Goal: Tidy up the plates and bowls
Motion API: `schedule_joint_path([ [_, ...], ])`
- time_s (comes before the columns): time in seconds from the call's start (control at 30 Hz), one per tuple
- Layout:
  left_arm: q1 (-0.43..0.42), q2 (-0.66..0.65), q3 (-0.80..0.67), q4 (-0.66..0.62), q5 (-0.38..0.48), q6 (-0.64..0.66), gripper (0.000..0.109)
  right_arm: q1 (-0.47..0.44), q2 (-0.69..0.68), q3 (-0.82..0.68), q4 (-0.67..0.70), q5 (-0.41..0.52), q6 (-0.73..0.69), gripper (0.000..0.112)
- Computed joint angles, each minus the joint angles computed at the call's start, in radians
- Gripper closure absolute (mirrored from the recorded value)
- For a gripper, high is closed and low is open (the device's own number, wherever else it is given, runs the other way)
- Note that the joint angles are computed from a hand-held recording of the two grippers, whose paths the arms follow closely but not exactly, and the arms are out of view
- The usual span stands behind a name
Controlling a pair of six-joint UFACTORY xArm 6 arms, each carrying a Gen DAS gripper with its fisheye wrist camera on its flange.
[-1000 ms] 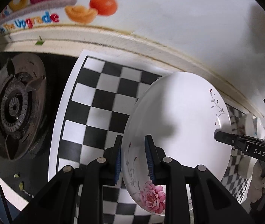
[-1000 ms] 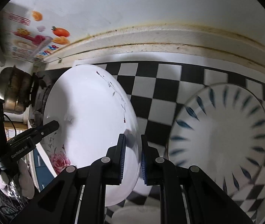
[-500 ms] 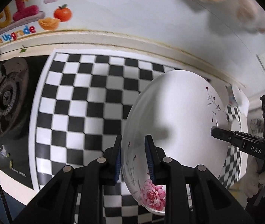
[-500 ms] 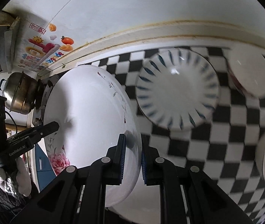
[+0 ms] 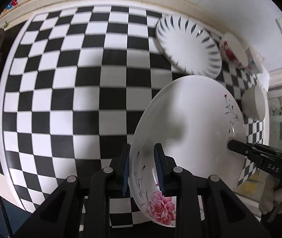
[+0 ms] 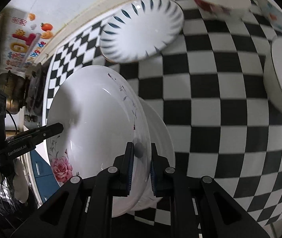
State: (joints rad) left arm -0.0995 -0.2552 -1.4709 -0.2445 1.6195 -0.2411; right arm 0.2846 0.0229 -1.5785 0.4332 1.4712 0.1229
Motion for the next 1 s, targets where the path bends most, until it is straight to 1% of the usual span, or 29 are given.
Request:
schedule_joint_path([
  [0.23, -0.037, -0.021, 0.062, 0.03, 0.02, -0.006, 0.088, 0.007, -0.03, 0.08, -0.015, -0.019, -0.016, 0.096],
  [0.33, -0.061, -0.016, 0.055, 0.062, 0.023, -0.005, 0.088, 0.005, -0.036, 0.099, -0.007, -0.022, -0.02, 0.096],
  [0.6, -0.111, 0.013, 0.017, 0.131, 0.058, -0.01, 0.088, 0.006, -0.036, 0.091, -0.019, -0.01, -0.031, 0.097],
  [0.77, -0.151, 0.046, -0.016, 0.163, 0.071, -0.034, 0.088, 0.001, -0.042, 0.093, -0.029, -0.003, -0.04, 0.1],
  [1.0, -0.199, 0.086, -0.062, 0.201, 0.089, -0.056, 0.088, -0.004, -0.038, 0.097, -0.024, 0.01, -0.046, 0.101],
])
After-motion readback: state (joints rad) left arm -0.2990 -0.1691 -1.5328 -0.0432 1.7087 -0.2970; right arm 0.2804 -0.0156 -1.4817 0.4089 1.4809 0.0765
